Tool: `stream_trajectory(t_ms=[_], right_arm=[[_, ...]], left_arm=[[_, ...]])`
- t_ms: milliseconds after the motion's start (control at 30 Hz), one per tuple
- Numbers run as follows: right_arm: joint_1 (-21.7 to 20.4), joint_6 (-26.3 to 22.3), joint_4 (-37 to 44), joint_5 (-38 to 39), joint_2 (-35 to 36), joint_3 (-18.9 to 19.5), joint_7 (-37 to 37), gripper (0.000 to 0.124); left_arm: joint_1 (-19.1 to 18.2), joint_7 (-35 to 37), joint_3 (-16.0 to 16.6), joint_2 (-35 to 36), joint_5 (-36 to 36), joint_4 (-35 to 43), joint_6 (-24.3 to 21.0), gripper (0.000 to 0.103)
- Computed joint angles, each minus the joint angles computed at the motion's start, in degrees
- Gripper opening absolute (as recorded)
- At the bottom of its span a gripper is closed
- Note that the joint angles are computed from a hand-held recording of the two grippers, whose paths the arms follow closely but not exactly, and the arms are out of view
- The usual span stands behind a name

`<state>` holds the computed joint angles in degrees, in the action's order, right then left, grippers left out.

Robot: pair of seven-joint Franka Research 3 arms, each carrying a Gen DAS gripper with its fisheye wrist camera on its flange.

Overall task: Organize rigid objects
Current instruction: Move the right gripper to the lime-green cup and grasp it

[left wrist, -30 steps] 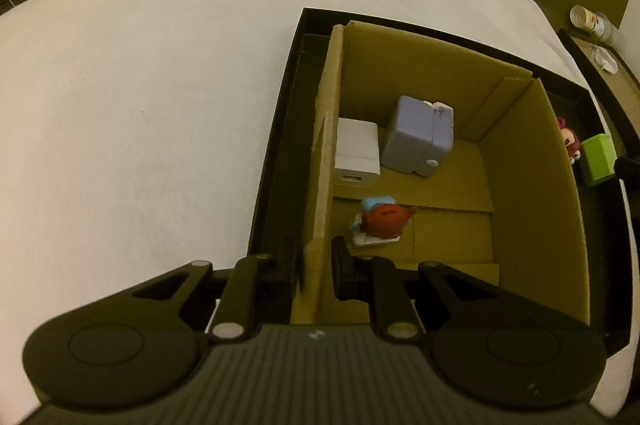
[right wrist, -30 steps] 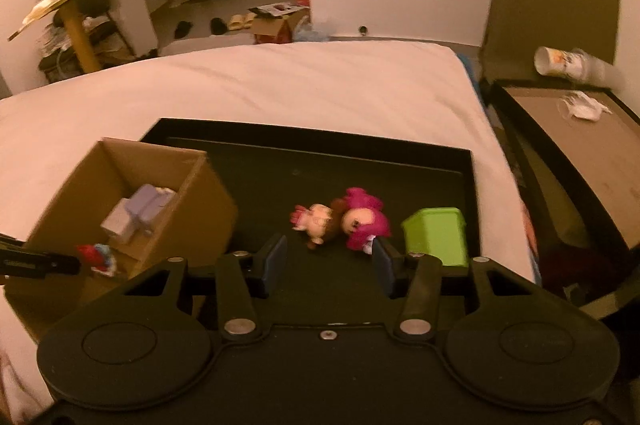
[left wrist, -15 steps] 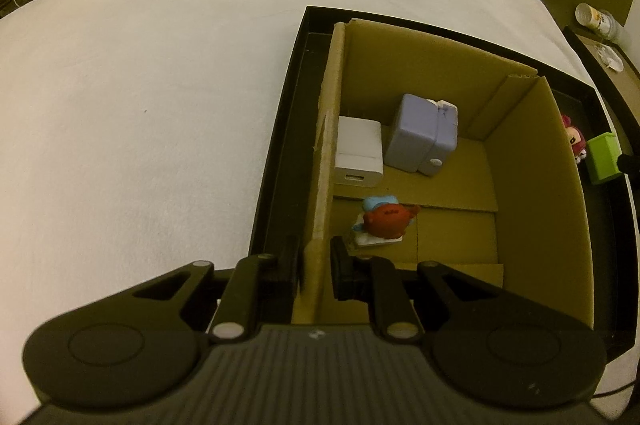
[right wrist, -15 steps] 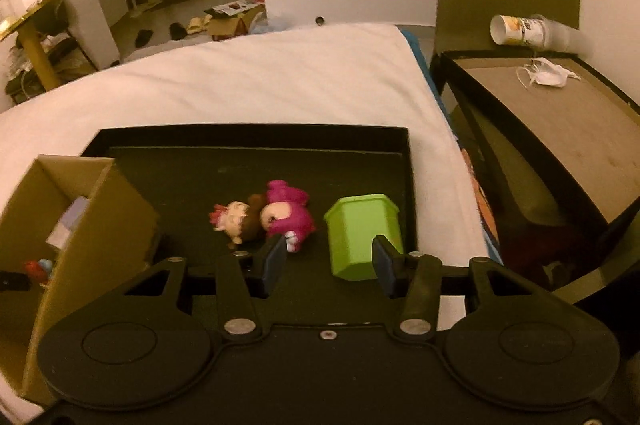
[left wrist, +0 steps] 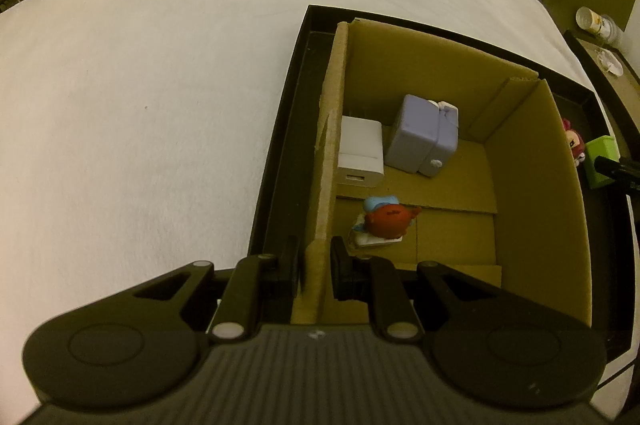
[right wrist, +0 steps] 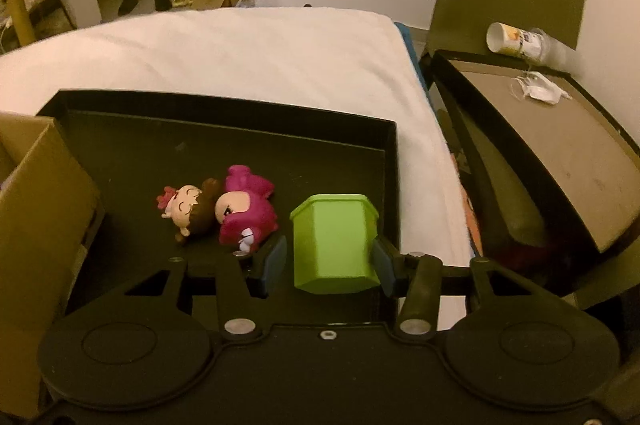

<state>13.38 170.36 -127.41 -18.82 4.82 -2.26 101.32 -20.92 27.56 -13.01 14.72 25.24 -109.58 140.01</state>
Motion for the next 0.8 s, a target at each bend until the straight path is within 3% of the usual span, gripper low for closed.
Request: stream_trajectory(t_ms=[300, 400, 800], right_arm=[[2.76, -2.24, 2.21, -17.10, 2.18, -2.96, 11.54, 0.052], [2.55, -4.21, 2.62, -17.72, 2.71, -2.20, 9.53, 0.051], [0.88, -3.03, -0.76, -19.33, -1.63, -0.11, 10.39, 0.050]], left_arm=[[0.03, -0.19, 0.02, -0.01, -0.22, -0.15, 0.47, 0.014], [0.04, -0.39, 0.09, -0.20, -0.02, -0.47, 0.61, 0.014], [0.13, -0.79, 0.03, -0.52, -0.08, -0.90, 1.07, 0.014]])
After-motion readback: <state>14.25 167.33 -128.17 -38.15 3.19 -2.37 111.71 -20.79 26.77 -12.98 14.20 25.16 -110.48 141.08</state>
